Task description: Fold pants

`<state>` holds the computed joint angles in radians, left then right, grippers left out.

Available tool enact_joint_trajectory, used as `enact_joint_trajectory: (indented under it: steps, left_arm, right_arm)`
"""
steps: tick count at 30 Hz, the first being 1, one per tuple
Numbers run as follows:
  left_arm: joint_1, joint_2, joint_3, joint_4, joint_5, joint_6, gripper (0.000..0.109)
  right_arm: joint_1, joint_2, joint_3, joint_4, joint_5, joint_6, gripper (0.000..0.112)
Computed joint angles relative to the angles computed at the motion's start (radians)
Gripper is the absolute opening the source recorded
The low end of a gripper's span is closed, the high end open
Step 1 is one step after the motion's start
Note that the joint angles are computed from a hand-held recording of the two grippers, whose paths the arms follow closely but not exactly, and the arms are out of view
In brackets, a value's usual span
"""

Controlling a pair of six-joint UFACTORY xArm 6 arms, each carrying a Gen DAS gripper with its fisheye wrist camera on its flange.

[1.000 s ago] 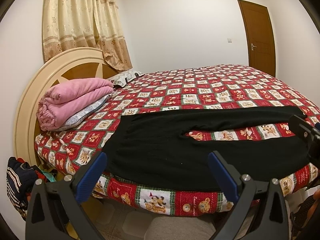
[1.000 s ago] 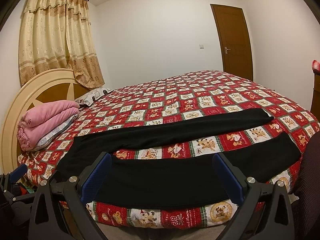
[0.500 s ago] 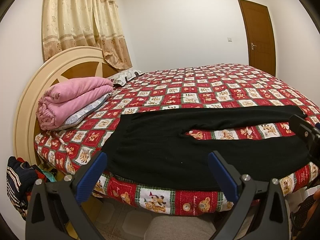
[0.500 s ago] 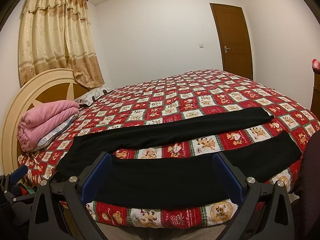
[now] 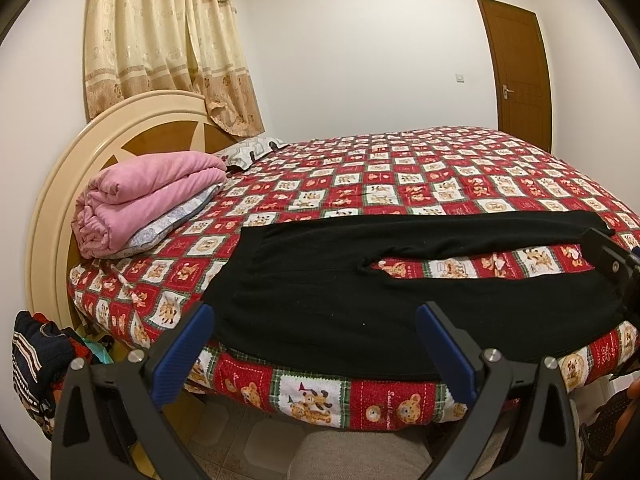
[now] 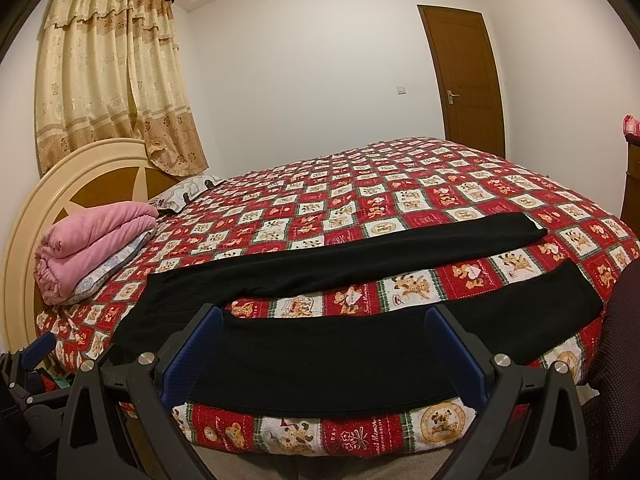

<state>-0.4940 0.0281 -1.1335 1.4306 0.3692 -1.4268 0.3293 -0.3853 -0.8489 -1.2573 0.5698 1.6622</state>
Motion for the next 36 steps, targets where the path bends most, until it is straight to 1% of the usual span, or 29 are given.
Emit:
enact_joint_trajectory:
  steps: [15, 19, 22, 24, 26, 29, 30, 32, 34, 36]
  left_arm:
    - [0.000, 0.004, 0.002, -0.010, -0.003, 0.008, 0.103]
    - [-0.006, 0.003, 0.015, -0.040, 0.001, 0.040, 0.103]
    - [0.008, 0.034, 0.008, -0.137, -0.025, 0.120, 0.103]
    - [0.026, 0.066, 0.005, -0.277, -0.067, 0.239, 0.103]
    - [0.038, 0.093, -0.001, -0.417, -0.090, 0.363, 0.103]
    - [0.059, 0.136, -0.018, -0.594, -0.102, 0.537, 0.103]
    - [0.063, 0.153, -0.038, -0.614, -0.087, 0.561, 0.103]
    - [0.091, 0.173, -0.059, -0.613, -0.068, 0.556, 0.103]
    - [0.126, 0.186, -0.072, -0.682, -0.078, 0.612, 0.103]
    - [0.166, 0.208, -0.110, -0.725, -0.080, 0.639, 0.103]
  right_arm:
    - [-0.002, 0.000, 0.006, 0.005, -0.004, 0.006, 0.102]
    - [-0.009, 0.003, 0.010, 0.011, -0.008, 0.008, 0.102]
    - [-0.038, 0.014, 0.016, 0.040, -0.028, -0.008, 0.102]
    - [-0.061, 0.023, 0.019, 0.060, -0.045, -0.020, 0.102]
    - [-0.086, 0.034, 0.025, 0.081, -0.064, -0.029, 0.102]
    - [-0.136, 0.064, 0.034, 0.106, -0.119, -0.057, 0.102]
    - [-0.149, 0.079, 0.035, 0.113, -0.129, -0.075, 0.102]
    - [-0.180, 0.104, 0.036, 0.139, -0.161, -0.128, 0.102]
    - [-0.205, 0.133, 0.037, 0.172, -0.195, -0.184, 0.102]
    - [-0.233, 0.166, 0.034, 0.217, -0.238, -0.255, 0.102]
